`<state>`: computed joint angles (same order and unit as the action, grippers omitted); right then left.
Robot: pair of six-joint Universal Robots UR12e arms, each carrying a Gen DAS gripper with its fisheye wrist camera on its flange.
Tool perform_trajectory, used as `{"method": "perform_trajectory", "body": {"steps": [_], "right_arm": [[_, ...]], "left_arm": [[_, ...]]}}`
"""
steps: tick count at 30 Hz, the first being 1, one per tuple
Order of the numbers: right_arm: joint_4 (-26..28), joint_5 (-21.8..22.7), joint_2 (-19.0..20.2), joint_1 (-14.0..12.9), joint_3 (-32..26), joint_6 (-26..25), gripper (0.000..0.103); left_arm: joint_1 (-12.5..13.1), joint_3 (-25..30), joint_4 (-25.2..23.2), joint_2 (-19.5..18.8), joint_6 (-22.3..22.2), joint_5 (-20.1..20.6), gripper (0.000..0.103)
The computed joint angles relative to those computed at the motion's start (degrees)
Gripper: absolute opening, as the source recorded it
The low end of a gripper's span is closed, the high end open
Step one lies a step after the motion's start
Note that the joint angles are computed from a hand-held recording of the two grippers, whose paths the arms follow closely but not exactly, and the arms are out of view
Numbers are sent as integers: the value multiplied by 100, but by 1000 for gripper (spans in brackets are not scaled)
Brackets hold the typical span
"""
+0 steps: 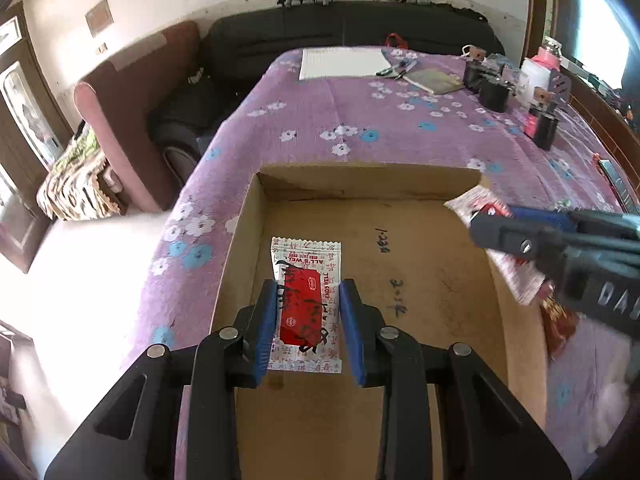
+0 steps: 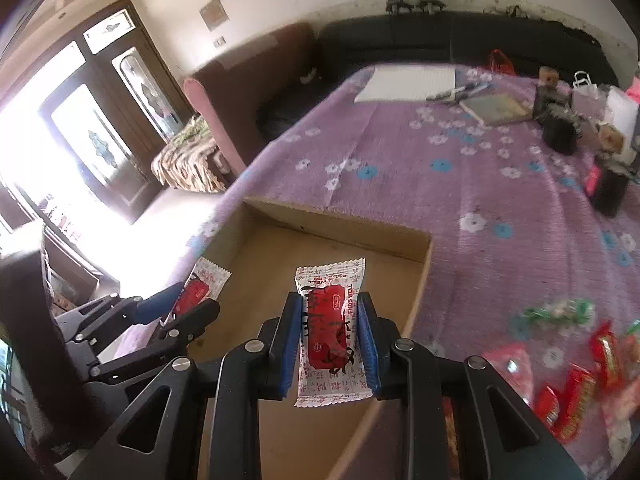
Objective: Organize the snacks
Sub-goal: 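Carry both packets over the cardboard box and open both tools to drop them, then grasp the red gold-label candy with the left tool while the right tool grasps the white pastry packet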
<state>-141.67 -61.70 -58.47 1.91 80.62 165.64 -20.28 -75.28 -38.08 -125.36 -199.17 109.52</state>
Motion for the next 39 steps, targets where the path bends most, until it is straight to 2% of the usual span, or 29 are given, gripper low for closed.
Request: {"method": "perform_trajectory", "body": {"steps": [8, 14, 18, 22, 25, 34, 39], "right_arm": [[56, -281, 278, 125, -253, 70, 27], [74, -326, 372, 142, -347, 135, 28], [60, -349, 408, 147, -381, 181, 31], [-21, -284, 386, 137, -330, 208, 32], [-117, -206, 347, 111, -277, 267, 35], [-476, 87, 36, -97, 115, 399, 37], [-659, 166, -167, -307, 443, 495, 37]], "left_arm": [[175, 292, -368, -202, -276, -544, 29], [259, 288, -371, -224, -497, -775, 31], [262, 281, -328, -229, -524, -726, 37], [235, 256, -219, -219, -471, -634, 54], [207, 174, -98, -152, -515, -602, 54], [-94, -88, 229, 91, -319, 155, 54], [-263, -148, 363, 161, -272, 279, 56]]}}
